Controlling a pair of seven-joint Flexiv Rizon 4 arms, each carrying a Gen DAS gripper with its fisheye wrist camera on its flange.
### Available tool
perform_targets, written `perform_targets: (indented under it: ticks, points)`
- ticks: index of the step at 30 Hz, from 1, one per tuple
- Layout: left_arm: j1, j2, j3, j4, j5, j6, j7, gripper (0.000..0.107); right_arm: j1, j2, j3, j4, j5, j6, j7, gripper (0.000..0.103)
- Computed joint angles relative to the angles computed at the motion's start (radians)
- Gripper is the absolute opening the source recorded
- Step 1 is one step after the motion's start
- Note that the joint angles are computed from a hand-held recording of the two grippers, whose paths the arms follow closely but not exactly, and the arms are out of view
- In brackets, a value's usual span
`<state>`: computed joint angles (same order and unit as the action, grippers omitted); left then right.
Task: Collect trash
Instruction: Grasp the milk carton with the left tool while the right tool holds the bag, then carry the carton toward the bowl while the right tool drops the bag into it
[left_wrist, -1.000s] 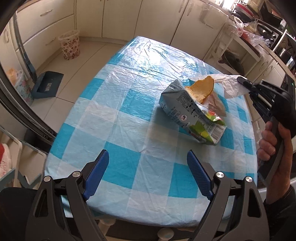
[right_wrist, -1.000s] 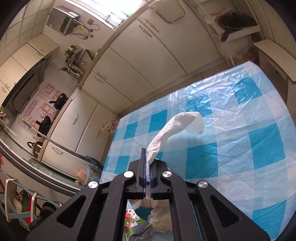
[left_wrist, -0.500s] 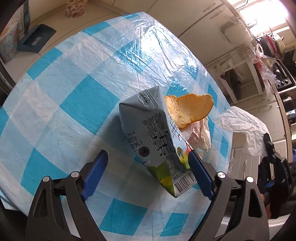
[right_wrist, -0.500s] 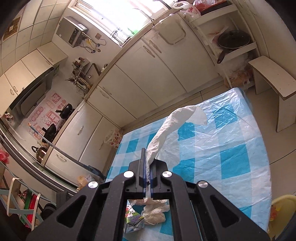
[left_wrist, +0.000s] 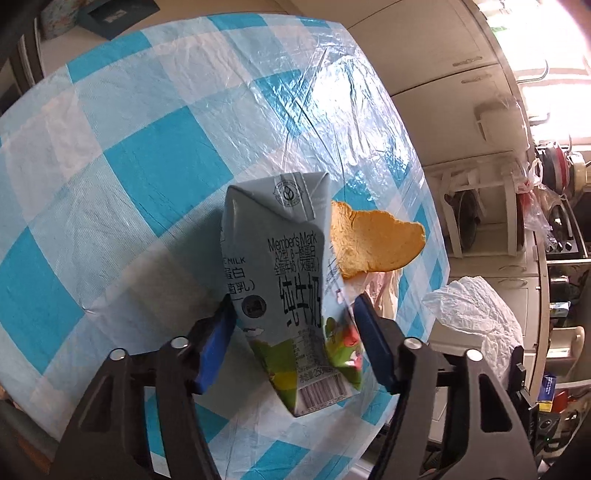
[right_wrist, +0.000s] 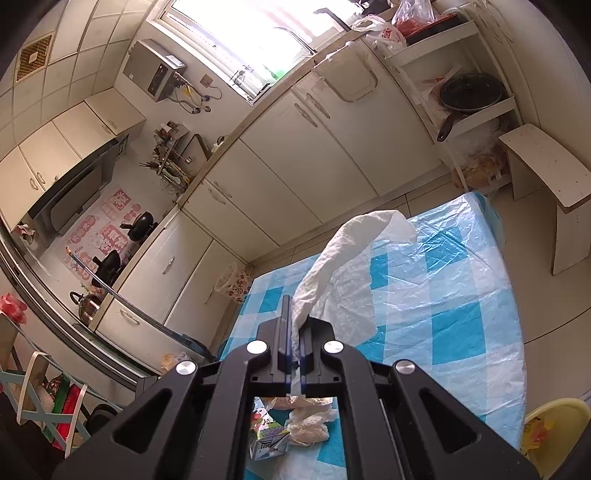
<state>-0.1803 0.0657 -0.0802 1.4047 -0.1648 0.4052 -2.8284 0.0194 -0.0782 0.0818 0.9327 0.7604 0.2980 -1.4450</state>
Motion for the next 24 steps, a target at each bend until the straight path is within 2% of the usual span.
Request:
perform_targets:
  ticks: [6,8,18,24]
  points:
    - [0.001,0.014,-0.003,-0.002,0.044,-0.002,-0.011,0.052,-0.007,0.011,-0.006,0.003,0.009,-0.005,-0.022,0.004]
    - [0.004,0.025,0.000,-0.004,0.049,-0.010,0.011,0.045,-0.008,0.017,-0.009,0.007,0.007,-0.006,-0.030,0.004]
    - [0.018,0.080,-0.021,-0.069,0.112,-0.119,0.119,0.045,0.003,0.055,-0.025,0.031,-0.014,-0.010,-0.059,0.004]
    - [0.008,0.066,-0.084,-0.220,0.227,-0.237,0.198,0.045,0.021,0.108,-0.040,0.068,-0.056,0.004,-0.109,0.003]
